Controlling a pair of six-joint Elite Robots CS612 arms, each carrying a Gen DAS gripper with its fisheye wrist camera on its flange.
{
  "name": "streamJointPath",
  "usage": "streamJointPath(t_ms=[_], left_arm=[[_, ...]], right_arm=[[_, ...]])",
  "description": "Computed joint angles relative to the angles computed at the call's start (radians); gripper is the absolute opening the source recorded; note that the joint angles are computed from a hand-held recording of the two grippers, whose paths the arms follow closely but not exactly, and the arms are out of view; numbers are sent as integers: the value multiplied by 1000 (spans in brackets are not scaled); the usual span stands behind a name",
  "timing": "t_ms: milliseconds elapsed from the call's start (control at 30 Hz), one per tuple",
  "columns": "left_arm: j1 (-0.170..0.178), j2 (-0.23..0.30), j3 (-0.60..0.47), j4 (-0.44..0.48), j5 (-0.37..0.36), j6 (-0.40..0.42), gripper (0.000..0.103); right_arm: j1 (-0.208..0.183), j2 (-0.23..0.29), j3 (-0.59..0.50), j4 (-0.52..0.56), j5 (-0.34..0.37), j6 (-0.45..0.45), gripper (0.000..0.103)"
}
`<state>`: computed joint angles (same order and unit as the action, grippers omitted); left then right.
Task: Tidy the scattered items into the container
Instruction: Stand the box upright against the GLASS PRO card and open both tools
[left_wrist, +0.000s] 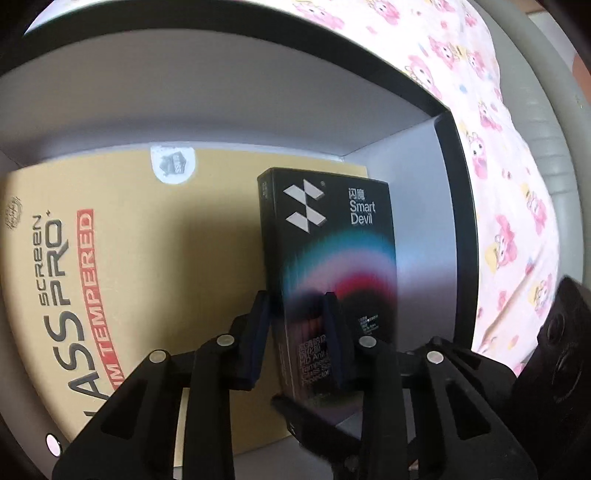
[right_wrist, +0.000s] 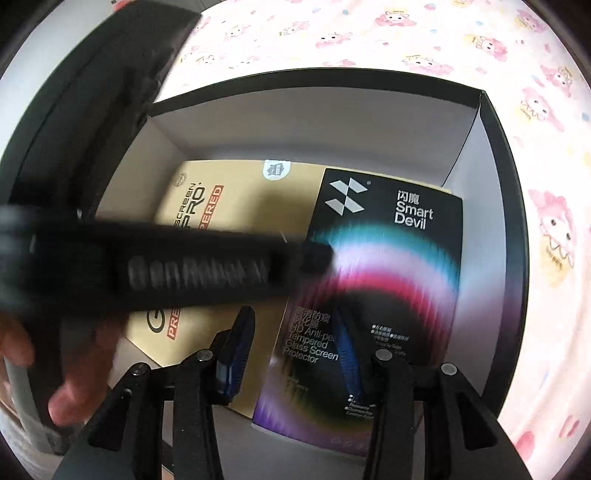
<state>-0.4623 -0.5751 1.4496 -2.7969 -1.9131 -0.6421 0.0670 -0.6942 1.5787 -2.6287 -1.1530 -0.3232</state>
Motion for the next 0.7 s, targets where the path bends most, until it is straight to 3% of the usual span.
streamJointPath(t_ms=[67,200,300,367,467,567,700], left_arm=[[-2,-6,8,5,5,5,29],[3,-18,31,18,-26,36,29],[21,-21,65,-33,-99,-21,30],[21,-44,121,-121,-39,-70,32],[14,-74,176,-171,42,-87,30],[18,-69,183,-189,12,-98,30],[17,-54,161,-144,-8,-75,30]], right_arm=[[-9,-1,1,29,39,20,40],[-5,-13,24,15,25,12,40],[-1,-21,39,-33,6,17,40],[1,-25,53,-98,-12,26,41],[8,-28,69,-144,-44,28,41],[22,-23,65,-138,-99,3,41],[-10,-11,42,-76,-73,-28,44]])
